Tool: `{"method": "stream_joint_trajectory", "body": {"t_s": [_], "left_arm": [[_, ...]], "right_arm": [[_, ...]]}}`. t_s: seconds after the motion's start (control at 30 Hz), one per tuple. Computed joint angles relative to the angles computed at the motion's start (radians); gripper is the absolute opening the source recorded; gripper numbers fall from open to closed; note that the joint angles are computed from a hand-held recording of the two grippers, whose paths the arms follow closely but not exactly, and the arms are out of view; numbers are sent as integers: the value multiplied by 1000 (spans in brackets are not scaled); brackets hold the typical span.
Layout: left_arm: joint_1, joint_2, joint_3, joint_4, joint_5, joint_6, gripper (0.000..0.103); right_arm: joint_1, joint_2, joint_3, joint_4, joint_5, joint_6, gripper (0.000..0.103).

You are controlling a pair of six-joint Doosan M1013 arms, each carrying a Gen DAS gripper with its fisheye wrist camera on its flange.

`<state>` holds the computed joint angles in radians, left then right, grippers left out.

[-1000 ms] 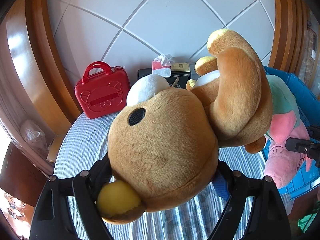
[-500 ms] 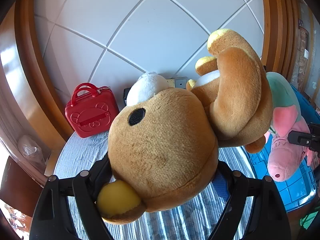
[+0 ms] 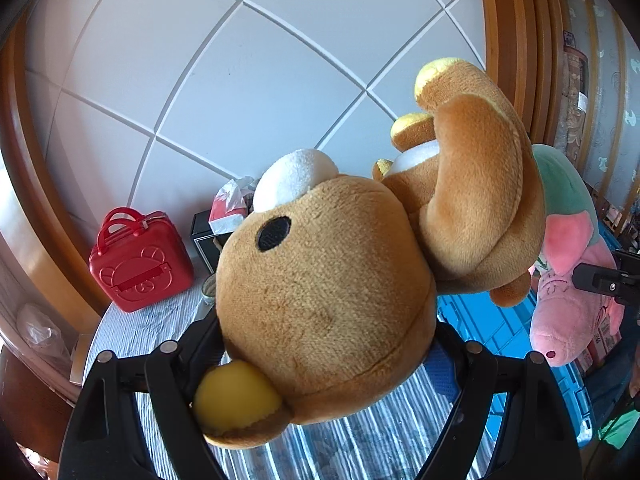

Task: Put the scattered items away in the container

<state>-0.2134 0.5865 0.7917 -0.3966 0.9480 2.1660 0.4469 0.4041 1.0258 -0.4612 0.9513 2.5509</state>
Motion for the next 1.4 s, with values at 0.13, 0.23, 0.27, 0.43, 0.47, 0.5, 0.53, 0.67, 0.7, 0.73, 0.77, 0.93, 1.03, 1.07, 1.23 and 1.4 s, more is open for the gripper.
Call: {"method": "stream_joint_trajectory", "body": {"t_s": [0.13,0.23,0.27,0.43,0.47,0.5,0.53,0.67,0.7,0.73,0.77,0.93,1.03,1.07,1.23,1.4], "left_arm": [[-20,20,-40,-12,11,18,84],[-39,26,-58,-15,21,25,84],[-46,28,-64,-16,25,29,84],[-76,43,-102,-19,50,46,84],[-82,46,-109,-21,54,49,84],[-87,50,-117,-22,58,52,84],[-92,55,-126,-24,64,55,84],[-115,70,-158,-29,88,66,84],[-120,75,-167,-31,92,70,84],[-125,82,-180,-32,99,72,84],[-133,81,-182,-33,102,74,84],[-164,82,-194,-37,120,89,84],[-179,83,-198,-37,130,101,84],[-184,83,-201,-38,134,104,84],[-203,95,-221,-45,153,123,84],[-220,107,-242,-44,166,135,84]], "right_arm": [[-16,-30,41,-18,-10,27,71],[-22,-61,80,-39,-13,60,71],[-25,-70,92,-44,-15,70,71],[-38,-112,147,-73,-15,115,71],[-38,-120,157,-79,-14,125,71],[-40,-129,168,-85,-13,136,71],[-41,-137,178,-92,-11,147,71],[-50,-168,216,-116,2,180,71],[-52,-175,225,-121,7,188,71],[-55,-183,235,-124,10,197,71],[-56,-190,241,-126,15,203,71],[-61,-229,294,-155,26,252,71],[-62,-251,327,-168,38,282,71],[-60,-257,335,-169,45,289,71],[-62,-288,384,-155,60,327,71],[-62,-312,419,-154,72,364,72]]}}
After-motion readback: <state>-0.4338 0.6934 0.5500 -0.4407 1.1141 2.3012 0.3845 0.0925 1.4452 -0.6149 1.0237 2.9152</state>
